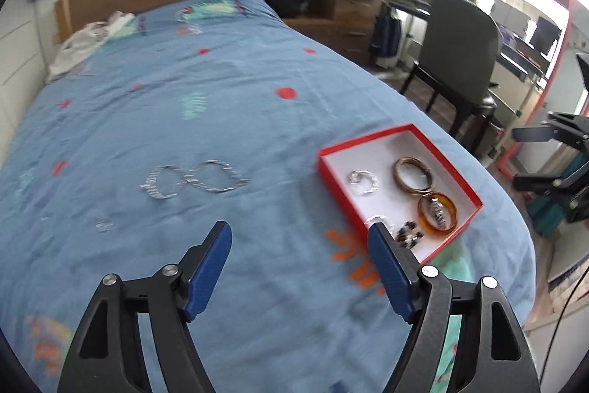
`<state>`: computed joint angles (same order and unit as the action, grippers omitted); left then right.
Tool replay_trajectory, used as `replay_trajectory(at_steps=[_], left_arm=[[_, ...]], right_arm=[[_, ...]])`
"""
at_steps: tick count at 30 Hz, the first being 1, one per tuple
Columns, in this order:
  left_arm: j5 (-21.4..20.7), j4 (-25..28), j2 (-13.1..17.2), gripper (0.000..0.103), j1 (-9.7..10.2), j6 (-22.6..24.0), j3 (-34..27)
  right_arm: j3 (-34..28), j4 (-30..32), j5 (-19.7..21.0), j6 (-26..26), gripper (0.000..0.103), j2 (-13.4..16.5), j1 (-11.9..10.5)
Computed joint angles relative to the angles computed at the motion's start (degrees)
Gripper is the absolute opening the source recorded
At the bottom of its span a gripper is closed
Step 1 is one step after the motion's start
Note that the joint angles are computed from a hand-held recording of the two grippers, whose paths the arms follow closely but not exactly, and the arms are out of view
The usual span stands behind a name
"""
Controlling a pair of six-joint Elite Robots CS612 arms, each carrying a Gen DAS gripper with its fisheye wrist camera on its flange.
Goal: Organize jewelry
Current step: 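Withdraw both tools from the box toward the remaining jewelry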
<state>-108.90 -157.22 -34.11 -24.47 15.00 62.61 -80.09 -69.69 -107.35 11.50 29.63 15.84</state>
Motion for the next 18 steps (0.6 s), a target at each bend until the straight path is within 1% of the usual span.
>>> replay_trajectory(at_steps=[6,10,14,18], left_arm=[[0.40,-4.69,-1.98,0.079,2.77,-2.42,3.34],[0.96,-7.08,-2.69,0.081,4.44,-3.72,5.11],[1.82,-7.92,-2.66,0.081,6.05,-5.05,5.61],[2.65,-8.10,-2.25,0.081,7.48,-6.74,5.23]], right_arm=[[3.00,-2.29,-2.95,0.98,0.072,-2.71,2.43],[5.08,-4.69,-3.25,1.42,0.072,-3.64,3.79],[7.91,-7.00,-2.88,1.23,0.072,-4.52,4.91],[10.60,-9.89,-2.28,1.00,0.072,-5.30,5.31]])
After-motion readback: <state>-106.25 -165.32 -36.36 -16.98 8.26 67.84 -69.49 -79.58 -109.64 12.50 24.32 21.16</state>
